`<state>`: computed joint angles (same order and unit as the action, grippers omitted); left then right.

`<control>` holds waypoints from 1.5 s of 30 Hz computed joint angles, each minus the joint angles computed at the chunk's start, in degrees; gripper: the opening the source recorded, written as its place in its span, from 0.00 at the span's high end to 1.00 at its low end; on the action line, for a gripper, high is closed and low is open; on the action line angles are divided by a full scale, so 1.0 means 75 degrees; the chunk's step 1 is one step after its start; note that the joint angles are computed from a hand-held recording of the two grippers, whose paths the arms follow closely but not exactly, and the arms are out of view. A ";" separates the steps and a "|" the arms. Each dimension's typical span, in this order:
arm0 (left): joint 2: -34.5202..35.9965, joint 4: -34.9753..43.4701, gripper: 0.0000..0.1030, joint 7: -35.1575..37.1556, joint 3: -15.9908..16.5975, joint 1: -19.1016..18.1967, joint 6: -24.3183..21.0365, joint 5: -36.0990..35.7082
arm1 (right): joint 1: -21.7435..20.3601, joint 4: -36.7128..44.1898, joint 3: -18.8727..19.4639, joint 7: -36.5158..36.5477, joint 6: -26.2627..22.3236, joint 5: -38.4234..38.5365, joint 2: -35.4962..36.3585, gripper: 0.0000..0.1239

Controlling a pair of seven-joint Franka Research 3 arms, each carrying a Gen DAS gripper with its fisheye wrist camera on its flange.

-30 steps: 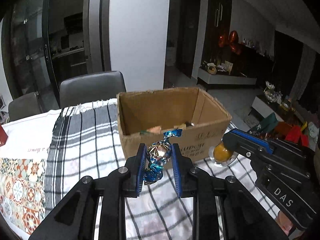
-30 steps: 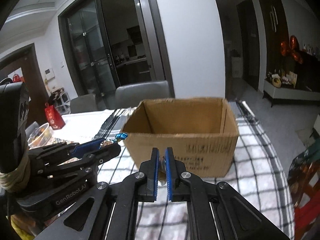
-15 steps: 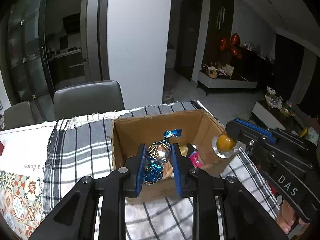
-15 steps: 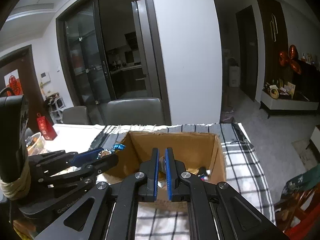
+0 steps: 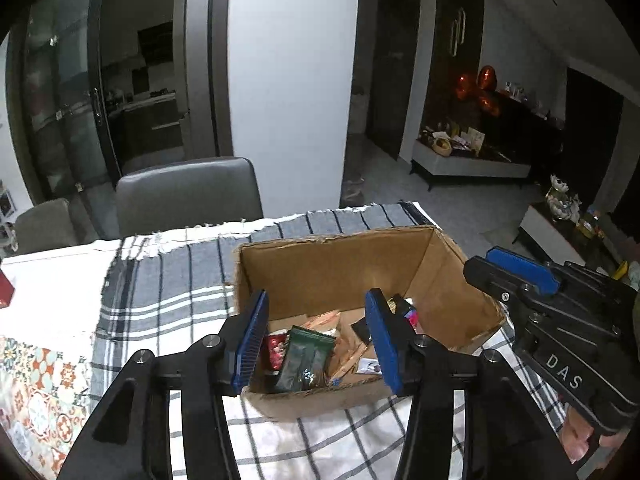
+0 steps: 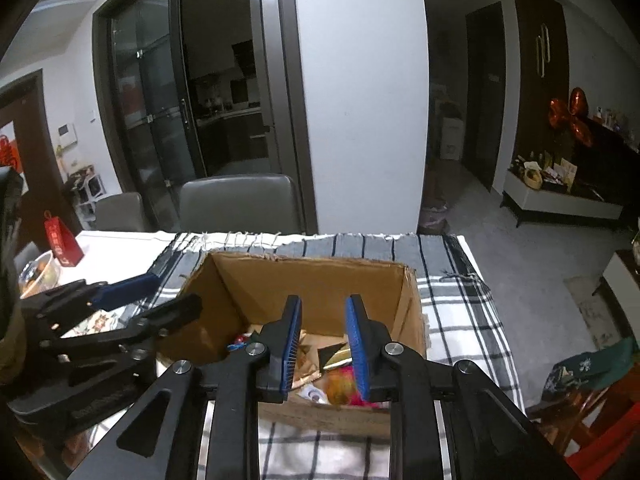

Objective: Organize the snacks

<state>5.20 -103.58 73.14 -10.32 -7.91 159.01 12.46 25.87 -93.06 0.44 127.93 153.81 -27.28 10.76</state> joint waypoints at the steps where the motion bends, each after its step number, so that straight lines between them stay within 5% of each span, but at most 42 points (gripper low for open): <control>1: -0.0152 -0.0175 0.53 -0.0250 0.0054 -0.0033 0.0085 0.0286 | 0.0006 -0.0071 0.0000 0.0028 0.0023 -0.0004 -0.0049 0.80; 14: -0.2029 -0.2205 0.52 -0.1525 -0.0052 0.0113 0.0726 0.1333 | -0.0446 -0.2156 0.0710 0.1372 0.0713 -0.1069 -0.1776 0.65; 29: -0.4560 -0.4265 0.08 -0.4278 -0.1305 0.1359 0.1008 0.3715 | -0.1783 -0.4208 0.2263 0.2508 0.0691 -0.1908 -0.3950 0.42; 45: -0.6134 -0.5653 0.00 -0.4241 -0.0982 0.0659 0.0873 0.2839 | -0.2605 -0.5673 0.3368 0.1944 0.0849 -0.0392 -0.5744 0.34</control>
